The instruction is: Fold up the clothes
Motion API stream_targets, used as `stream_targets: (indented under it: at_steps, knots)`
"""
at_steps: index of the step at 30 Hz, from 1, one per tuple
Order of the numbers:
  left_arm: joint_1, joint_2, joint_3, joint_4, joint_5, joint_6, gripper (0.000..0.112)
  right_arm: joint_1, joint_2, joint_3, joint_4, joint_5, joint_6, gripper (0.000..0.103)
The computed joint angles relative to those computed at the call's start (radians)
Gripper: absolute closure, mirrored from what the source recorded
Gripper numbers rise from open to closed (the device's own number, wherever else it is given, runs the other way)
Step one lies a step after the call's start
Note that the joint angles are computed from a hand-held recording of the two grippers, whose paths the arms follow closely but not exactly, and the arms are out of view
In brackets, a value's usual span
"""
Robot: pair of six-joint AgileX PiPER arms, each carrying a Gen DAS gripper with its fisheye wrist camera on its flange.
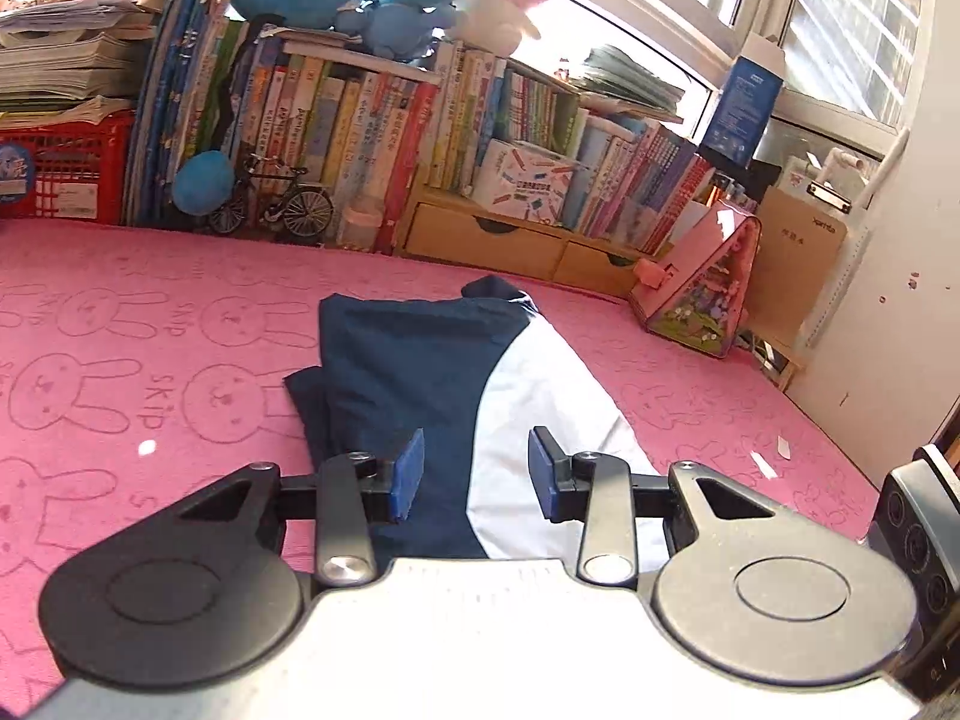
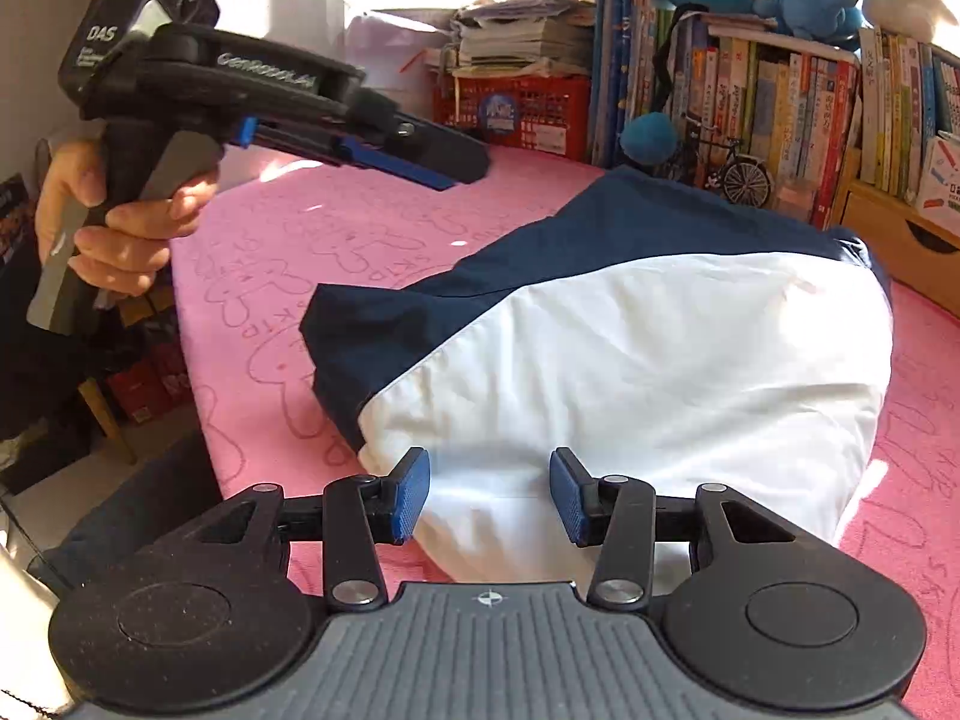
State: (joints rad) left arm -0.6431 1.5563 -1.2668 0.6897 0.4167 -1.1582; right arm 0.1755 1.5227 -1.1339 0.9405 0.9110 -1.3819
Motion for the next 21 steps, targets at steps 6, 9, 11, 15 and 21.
stream_targets:
  at_steps: [6,9,11,15,21]
  knots:
    - [-0.058,0.103,-0.043,0.106,0.164,-0.111,0.075,-0.004,-0.294,0.385,0.362,-0.347,-0.291,0.04]
    - [-0.081,0.065,0.018,0.134,0.222,-0.156,0.061,-0.03,-0.325,0.432,0.37,-0.414,-0.298,0.043]
    - [-0.078,0.051,0.045,0.11,0.218,-0.164,0.06,-0.015,-0.349,0.451,0.35,-0.461,-0.322,0.043]
    - [-0.104,0.053,0.061,0.167,0.247,-0.208,0.054,-0.149,-0.376,0.442,0.311,-0.304,-0.285,0.042]
    - [-0.097,0.064,0.054,0.173,0.247,-0.185,0.047,-0.214,-0.33,0.446,0.335,-0.441,-0.261,0.036]
